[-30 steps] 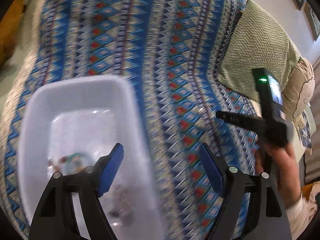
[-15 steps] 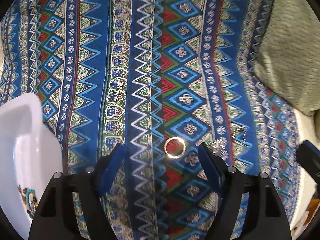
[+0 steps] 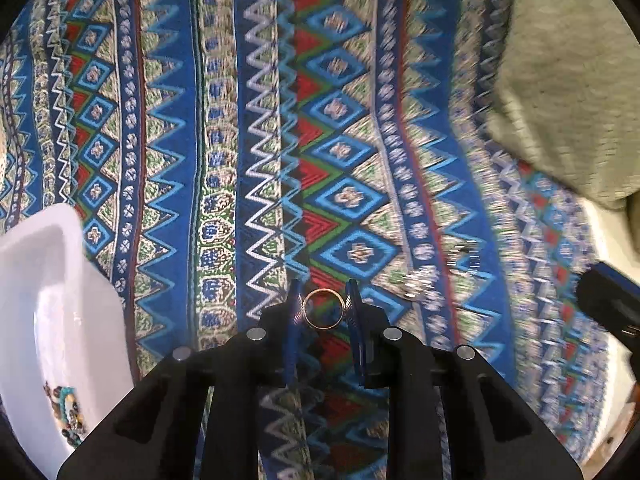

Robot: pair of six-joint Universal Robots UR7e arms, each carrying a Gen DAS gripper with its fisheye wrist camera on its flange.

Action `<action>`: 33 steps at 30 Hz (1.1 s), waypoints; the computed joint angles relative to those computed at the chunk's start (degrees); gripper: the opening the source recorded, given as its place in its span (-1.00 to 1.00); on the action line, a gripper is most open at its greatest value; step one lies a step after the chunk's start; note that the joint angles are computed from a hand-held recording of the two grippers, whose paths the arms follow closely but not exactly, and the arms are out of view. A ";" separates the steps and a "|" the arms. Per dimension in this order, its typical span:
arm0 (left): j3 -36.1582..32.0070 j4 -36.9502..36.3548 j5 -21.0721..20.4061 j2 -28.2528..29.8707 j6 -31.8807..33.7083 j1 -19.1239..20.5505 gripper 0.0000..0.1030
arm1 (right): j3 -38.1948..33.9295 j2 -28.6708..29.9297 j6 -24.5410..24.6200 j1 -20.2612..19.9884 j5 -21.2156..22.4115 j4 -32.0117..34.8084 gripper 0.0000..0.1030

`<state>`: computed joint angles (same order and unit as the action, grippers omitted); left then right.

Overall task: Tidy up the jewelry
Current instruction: 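Grasp the pearl flower earring with the right gripper while the left gripper grasps the gold ring, then move both grippers over the white tray and open them to drop the items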

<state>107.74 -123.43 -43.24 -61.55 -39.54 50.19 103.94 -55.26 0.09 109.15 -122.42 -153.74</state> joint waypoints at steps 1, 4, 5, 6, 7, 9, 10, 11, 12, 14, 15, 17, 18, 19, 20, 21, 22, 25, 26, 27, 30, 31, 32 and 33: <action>1.85 -0.61 -0.21 -2.29 0.43 -1.39 -0.61 | 0.21 -0.28 0.02 0.30 0.93 -0.05 -0.58; 5.36 -2.21 -0.53 -9.69 2.46 -4.70 -0.61 | 0.08 -0.55 -0.75 1.90 2.45 0.59 -0.57; 6.21 -1.77 -0.80 -12.37 2.95 -5.40 -0.60 | 0.09 -0.43 -1.22 3.17 2.49 0.62 -0.57; 7.10 -0.23 -0.56 -15.66 2.91 -6.31 -0.60 | -0.01 -0.27 -1.68 4.28 2.58 0.89 -0.57; 7.18 1.48 -0.11 -17.88 3.41 -6.34 -0.60 | -0.22 -0.10 -2.16 5.37 3.00 1.34 -0.57; 8.52 8.19 1.40 -22.81 1.93 -7.24 -0.60 | -0.69 0.33 -2.32 7.82 4.67 2.37 -0.57; 9.14 12.56 2.96 -25.15 0.30 -7.30 -0.60 | -1.24 0.56 -2.16 8.70 5.20 3.06 -0.57; 9.15 16.22 4.01 -26.97 -0.87 -6.99 -0.60 | -1.87 0.98 -2.13 9.85 6.00 3.78 -0.57; 9.73 20.87 4.94 -29.28 -3.35 -6.55 -0.60 | -1.80 1.31 -2.14 10.79 6.39 3.78 -0.57; 10.43 25.02 5.56 -32.08 -5.78 -4.65 -0.60 | -1.62 2.29 -2.26 12.53 6.94 3.43 -0.57; 11.56 26.72 6.57 -33.56 -7.42 -3.97 -0.60 | -1.59 2.87 -2.20 13.31 6.94 3.33 -0.57; 12.35 29.30 7.65 -34.91 -9.71 -2.18 -0.60 | -1.67 4.22 -1.97 14.76 6.67 3.41 -0.57; 12.40 29.76 6.82 -35.72 -9.60 -0.99 -0.60 | -1.78 4.74 -1.85 15.26 6.68 3.70 -0.57; 12.57 29.63 6.51 -36.16 -9.70 -0.17 -0.59 | -1.89 5.48 -1.80 15.79 6.57 4.03 -0.57; 12.49 30.30 6.70 -36.31 -10.35 0.33 -0.59 | -1.93 6.17 -1.73 16.24 6.32 4.29 -0.57; 12.44 31.33 7.14 -36.34 -11.10 0.55 -0.59 | -2.01 6.74 -1.54 16.69 6.06 4.52 -0.57; 12.56 31.37 7.27 -36.35 -10.89 0.76 -0.59 | -2.26 7.46 -1.49 17.06 5.78 4.77 -0.57; 12.78 30.08 5.86 -36.18 -8.88 1.64 -0.59 | -2.68 9.37 -1.46 17.80 5.49 4.68 -0.57; 12.82 30.02 5.75 -36.21 -8.57 1.64 -0.54 | -2.88 10.07 -1.61 17.99 5.50 4.59 -0.58; 12.87 30.78 6.19 -36.50 -9.22 1.33 -0.32 | -2.87 10.44 -1.72 18.11 5.51 4.67 -0.58; 13.26 32.42 8.76 -37.92 -11.23 -0.39 0.13 | -3.01 11.92 -1.60 18.34 5.49 5.28 -0.58; 13.21 32.94 9.28 -38.40 -11.74 -0.82 0.13 | -3.05 12.33 -1.51 18.34 5.65 5.71 -0.58; 13.07 32.45 9.59 -38.87 -11.30 -0.70 0.13 | -3.17 12.82 -1.41 18.31 5.87 6.28 -0.58; 13.21 31.91 9.67 -39.53 -11.48 -0.79 0.13 | -3.23 13.23 -1.49 18.24 5.94 6.63 -0.57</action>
